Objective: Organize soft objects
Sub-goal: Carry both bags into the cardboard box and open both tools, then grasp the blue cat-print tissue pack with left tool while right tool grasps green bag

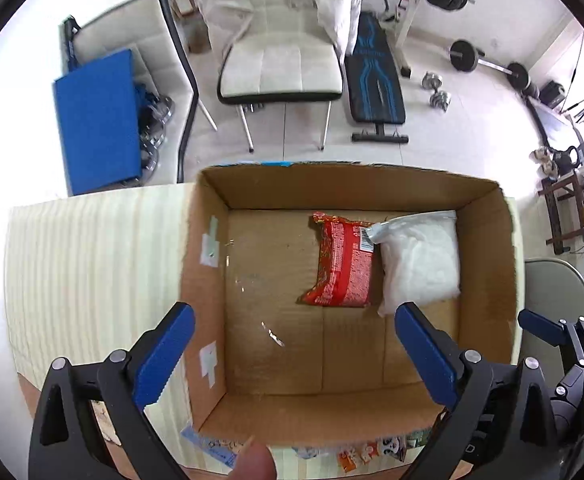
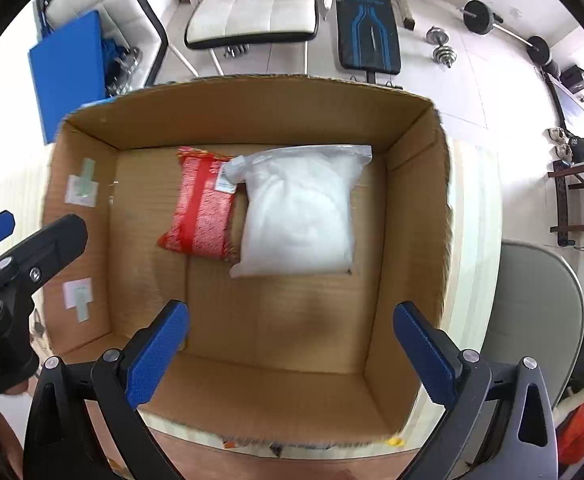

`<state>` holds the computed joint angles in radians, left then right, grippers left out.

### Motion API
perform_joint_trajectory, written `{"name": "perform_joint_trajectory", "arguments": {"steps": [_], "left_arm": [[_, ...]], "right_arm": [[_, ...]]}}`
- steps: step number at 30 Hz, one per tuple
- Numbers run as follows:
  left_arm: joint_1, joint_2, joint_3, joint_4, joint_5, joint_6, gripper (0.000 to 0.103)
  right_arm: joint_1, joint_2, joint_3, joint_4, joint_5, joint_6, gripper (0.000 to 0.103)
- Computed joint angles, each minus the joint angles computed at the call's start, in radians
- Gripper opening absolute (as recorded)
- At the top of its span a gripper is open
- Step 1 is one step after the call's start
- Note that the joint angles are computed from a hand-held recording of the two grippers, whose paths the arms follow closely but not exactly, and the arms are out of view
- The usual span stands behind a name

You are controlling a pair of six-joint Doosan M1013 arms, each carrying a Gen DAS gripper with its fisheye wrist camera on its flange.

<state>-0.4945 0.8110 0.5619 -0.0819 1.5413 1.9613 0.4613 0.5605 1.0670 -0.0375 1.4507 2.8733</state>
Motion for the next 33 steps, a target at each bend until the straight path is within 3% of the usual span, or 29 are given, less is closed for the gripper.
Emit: {"name": "perform_joint_trajectory", "arguments": {"steps": [3,6,9,12,14,18,20,25,26,33], "left_arm": [[0.007,-0.075,0.101,-0.020,-0.104,0.011,0.102],[0.019,-0.162,0.221,-0.032,-0.223,0.031,0.102],[0.041,-0.233,0.323,-0.036,-0.299,0.035,0.102],[0.071,-0.276,0.407,-0.007,-0.328,-0.010,0.103],[0.097,-0.279,0.447,0.020,-0.307,-0.074,0.103],[0.145,-0.218,0.443,0.023,-0.151,-0.146,0.102],[0.157,-0.193,0.452,0.046,-0.119,-0.176,0.097],[0.167,-0.129,0.450,0.073,-0.052,-0.240,0.096],[0.170,-0.114,0.444,0.068,-0.035,-0.248,0.096],[0.158,-0.044,0.410,0.103,0.016,-0.278,0.096]], "right_arm": [[0.045,-0.017,-0.004,-0.134,-0.020,0.044,0.103],[0.090,-0.026,-0.027,-0.272,0.009,0.074,0.103],[0.121,-0.064,0.012,-0.320,-0.051,0.144,0.103],[0.150,-0.101,0.069,-0.299,-0.098,0.211,0.103],[0.165,-0.118,0.110,-0.263,-0.120,0.258,0.103],[0.184,-0.159,0.250,-0.157,-0.243,0.366,0.103],[0.183,-0.165,0.310,-0.088,-0.303,0.390,0.102],[0.166,-0.150,0.412,0.061,-0.453,0.371,0.071],[0.161,-0.141,0.421,0.090,-0.472,0.357,0.070],[0.150,-0.086,0.408,0.163,-0.459,0.318,0.070]]}}
